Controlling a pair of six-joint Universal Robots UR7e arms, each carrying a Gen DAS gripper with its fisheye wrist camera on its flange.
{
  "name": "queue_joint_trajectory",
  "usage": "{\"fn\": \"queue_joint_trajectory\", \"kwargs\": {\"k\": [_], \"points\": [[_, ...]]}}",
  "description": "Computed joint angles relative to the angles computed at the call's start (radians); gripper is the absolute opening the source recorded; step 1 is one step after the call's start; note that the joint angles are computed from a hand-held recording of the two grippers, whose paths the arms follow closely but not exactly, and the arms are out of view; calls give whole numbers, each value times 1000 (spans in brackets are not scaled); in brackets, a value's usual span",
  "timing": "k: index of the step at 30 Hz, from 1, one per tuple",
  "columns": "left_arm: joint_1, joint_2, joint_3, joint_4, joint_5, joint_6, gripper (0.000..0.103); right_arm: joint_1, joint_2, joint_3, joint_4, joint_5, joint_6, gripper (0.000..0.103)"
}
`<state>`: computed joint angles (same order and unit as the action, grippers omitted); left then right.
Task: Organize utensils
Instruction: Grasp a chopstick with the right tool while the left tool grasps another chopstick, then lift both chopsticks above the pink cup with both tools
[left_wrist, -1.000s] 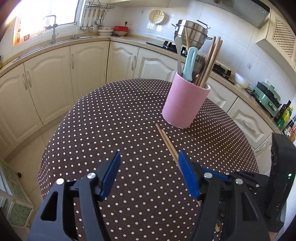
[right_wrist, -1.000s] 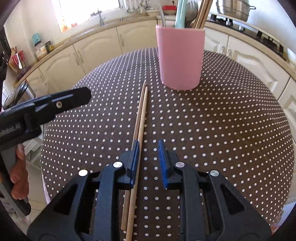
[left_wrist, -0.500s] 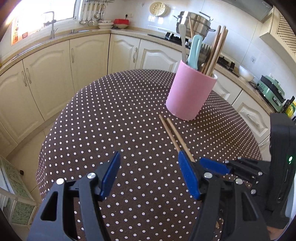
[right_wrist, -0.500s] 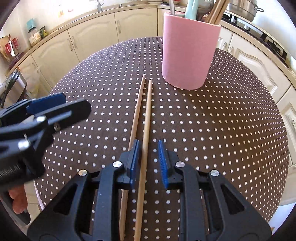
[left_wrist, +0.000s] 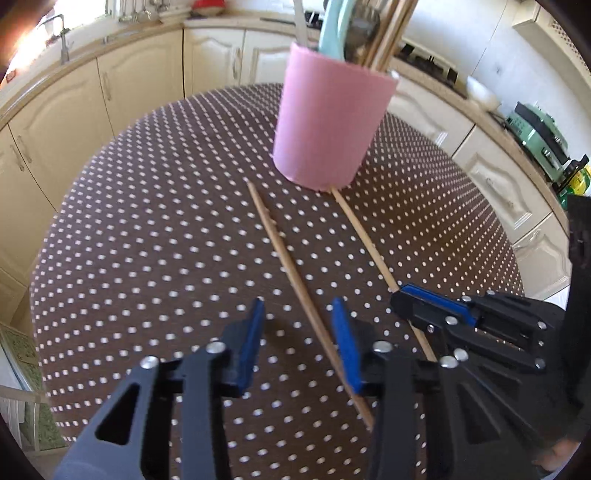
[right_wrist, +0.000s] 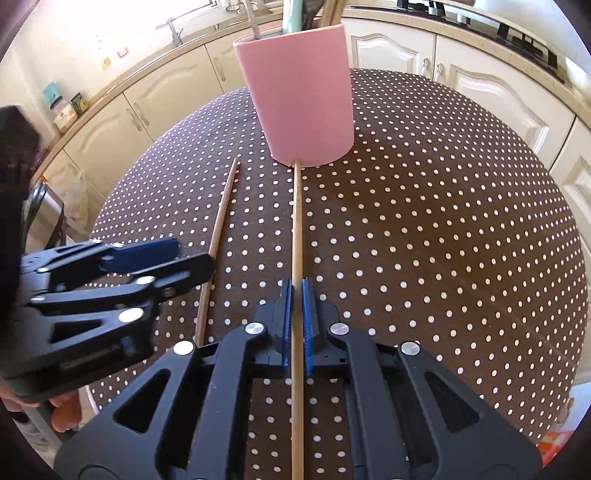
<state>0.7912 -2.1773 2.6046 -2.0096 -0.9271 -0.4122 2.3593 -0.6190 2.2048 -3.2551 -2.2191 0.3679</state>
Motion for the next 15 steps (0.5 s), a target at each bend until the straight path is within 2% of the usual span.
{"fn": "queue_joint_trajectory", "kwargs": {"k": [6, 8, 10, 13, 15], "points": [[-44, 105, -2, -4, 63, -59, 25, -8, -32, 55, -45, 21, -12, 6], [-58, 133, -1, -7, 96, -66, 15, -11, -29, 57, -57, 29, -19, 6], [-63, 149, 5, -32, 109, -58, 11, -18, -27, 59, -71, 34, -29, 6], [-53, 147, 14, -74, 105, -47, 5, -20, -17, 64, -100, 37, -35, 6], [-39, 116, 23, -90, 97, -22, 5, -21, -12, 68, -123, 44, -43, 6]]}}
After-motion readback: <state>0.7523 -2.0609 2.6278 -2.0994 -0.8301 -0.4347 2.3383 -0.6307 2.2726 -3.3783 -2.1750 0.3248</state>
